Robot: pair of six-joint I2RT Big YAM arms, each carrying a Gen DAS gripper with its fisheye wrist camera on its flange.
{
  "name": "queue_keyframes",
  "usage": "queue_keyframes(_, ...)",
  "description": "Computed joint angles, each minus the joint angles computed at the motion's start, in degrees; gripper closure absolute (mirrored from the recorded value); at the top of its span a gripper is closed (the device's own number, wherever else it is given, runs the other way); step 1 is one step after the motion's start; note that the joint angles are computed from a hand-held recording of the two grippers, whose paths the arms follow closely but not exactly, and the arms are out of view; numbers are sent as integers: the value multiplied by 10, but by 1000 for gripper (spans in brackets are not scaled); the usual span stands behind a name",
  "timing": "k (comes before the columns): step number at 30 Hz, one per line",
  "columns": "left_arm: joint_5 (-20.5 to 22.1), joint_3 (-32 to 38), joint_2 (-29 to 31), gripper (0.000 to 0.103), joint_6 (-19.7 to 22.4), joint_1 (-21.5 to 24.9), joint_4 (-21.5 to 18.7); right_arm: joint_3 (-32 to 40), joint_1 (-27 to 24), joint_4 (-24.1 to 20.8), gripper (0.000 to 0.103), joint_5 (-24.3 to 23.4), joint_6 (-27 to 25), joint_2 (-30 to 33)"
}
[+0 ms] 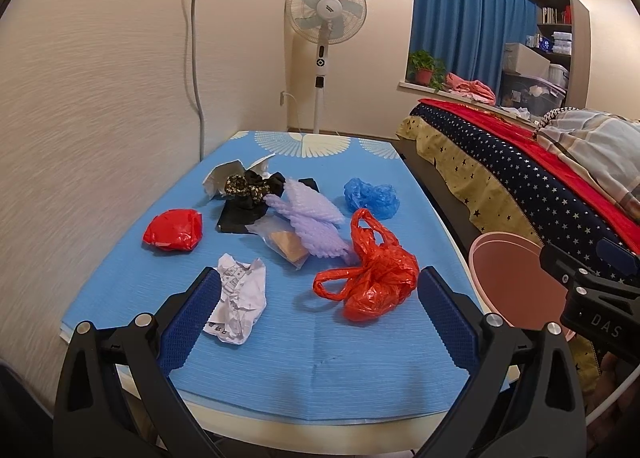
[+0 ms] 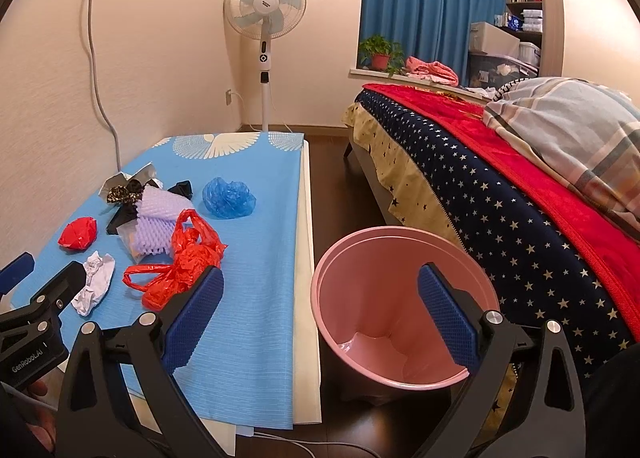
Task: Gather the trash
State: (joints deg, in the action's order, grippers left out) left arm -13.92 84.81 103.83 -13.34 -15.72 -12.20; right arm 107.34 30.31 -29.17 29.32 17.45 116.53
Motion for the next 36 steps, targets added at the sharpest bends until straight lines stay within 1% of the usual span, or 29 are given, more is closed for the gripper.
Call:
queue_keyframes(28, 1, -2, -3, 8, -1, -2, 1, 0, 1, 1, 7, 1, -1, 0)
queue_keyframes(32, 1, -2, -3, 8, -2, -2, 1, -1, 2, 2, 9, 1, -2, 0)
queue_keyframes(36, 2, 0, -3, 8, -6, -3, -3, 1, 1, 1, 14, -5, 2, 2)
